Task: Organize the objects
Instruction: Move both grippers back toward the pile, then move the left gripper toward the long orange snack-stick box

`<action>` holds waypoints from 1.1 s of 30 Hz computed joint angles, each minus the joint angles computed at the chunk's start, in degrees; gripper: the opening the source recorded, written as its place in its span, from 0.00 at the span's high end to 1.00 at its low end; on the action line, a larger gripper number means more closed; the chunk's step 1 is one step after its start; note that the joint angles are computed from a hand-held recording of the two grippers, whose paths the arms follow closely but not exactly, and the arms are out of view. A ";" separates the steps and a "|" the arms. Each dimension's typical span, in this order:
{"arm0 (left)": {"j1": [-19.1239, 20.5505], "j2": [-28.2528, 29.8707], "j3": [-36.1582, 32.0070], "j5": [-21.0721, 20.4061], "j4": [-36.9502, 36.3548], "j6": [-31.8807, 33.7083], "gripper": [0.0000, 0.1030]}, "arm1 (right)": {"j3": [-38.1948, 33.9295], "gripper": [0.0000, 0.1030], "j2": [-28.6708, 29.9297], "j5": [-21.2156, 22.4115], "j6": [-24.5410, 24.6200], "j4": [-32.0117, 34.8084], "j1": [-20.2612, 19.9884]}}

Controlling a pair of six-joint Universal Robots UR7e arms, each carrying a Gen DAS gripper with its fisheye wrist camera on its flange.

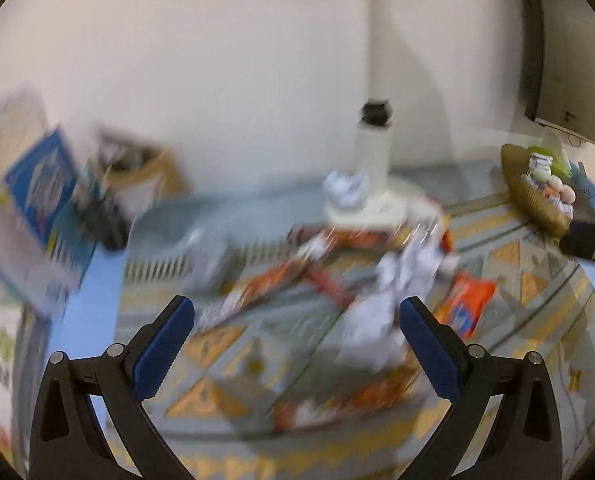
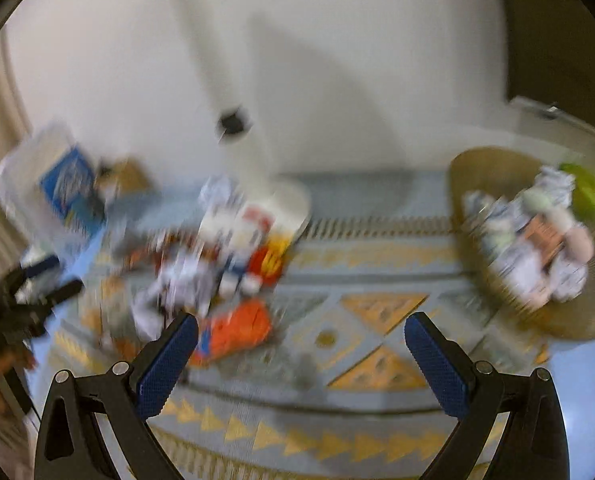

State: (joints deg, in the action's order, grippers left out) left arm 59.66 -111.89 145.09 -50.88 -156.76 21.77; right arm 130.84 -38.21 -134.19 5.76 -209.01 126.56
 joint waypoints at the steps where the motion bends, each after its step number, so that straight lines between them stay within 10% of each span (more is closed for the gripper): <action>1: 2.09 -1.20 -0.12 -2.31 0.99 1.07 0.01 | -0.26 0.00 2.08 -0.47 -0.55 -0.66 0.24; 9: 9.36 -6.90 4.36 -10.52 6.37 -3.23 0.01 | -2.66 0.00 10.53 -4.93 2.14 2.31 -0.41; 13: 7.32 -1.50 5.98 -8.48 0.29 -3.76 0.01 | -5.32 0.00 12.46 -9.41 1.52 5.66 0.46; 21: 13.23 13.72 -1.29 -14.22 -7.67 -8.55 0.01 | -2.31 0.00 13.23 -4.38 0.08 -2.29 -1.89; 28: -2.94 2.99 9.34 8.57 -5.26 -16.45 0.01 | -1.32 0.00 13.01 -2.68 0.36 -5.59 -2.83; 33: -13.17 -4.36 14.62 7.78 4.62 -27.45 0.01 | -1.19 0.00 13.12 -2.82 0.98 -5.50 -2.35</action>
State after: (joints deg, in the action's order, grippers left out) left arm 46.49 -116.25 159.71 -43.10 -152.14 -5.67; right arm 129.65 -25.09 -137.01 6.73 -214.51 124.21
